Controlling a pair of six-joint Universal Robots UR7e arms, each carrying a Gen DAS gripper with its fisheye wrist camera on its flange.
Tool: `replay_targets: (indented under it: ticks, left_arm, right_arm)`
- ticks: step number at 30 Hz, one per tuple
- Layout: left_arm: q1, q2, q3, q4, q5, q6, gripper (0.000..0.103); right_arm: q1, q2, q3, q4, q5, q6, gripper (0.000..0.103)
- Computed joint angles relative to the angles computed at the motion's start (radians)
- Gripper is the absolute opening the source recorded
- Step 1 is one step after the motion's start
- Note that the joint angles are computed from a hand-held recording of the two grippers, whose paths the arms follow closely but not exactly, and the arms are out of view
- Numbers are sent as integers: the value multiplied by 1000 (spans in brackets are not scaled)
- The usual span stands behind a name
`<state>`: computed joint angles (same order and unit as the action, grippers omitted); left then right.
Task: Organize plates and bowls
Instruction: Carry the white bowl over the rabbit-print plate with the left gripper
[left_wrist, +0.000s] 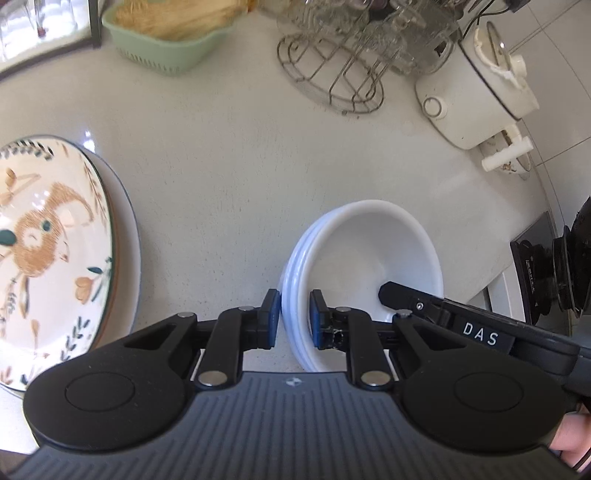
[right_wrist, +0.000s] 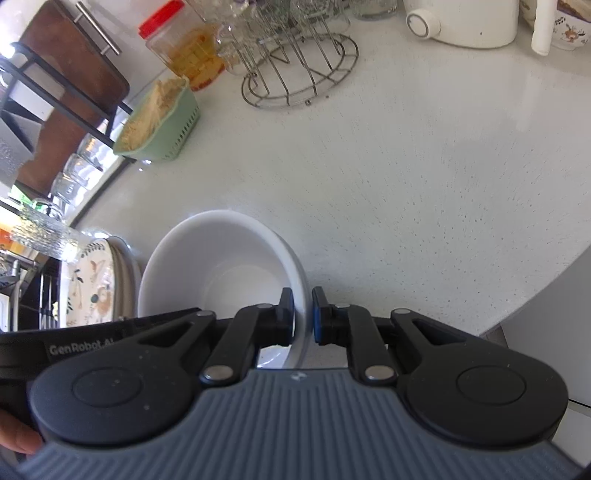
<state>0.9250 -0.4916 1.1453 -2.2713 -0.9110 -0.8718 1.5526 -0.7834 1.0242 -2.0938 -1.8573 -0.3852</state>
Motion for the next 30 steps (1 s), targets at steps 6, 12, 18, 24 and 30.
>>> replay_targets:
  ticks: [6,12,18,24,30]
  left_arm:
    - [-24,-38,23,17,19,-25,20]
    - [-39,-79,55,6,30,-43,20]
    - [-47,-103,57,16,47,-46,20]
    - [-51,-137,79,18,62,-51,20]
    - [-60,-185,141,4,84,-84,20]
  right_arm:
    - [15,-19,2,2,22,9,13]
    - [31,-33,3,11,36,24,13]
    - [47,-43,1,25,45,30,13]
    - [62,-42,-6,45,61,26,13]
    - [79,-35,-9,58,68,32,13]
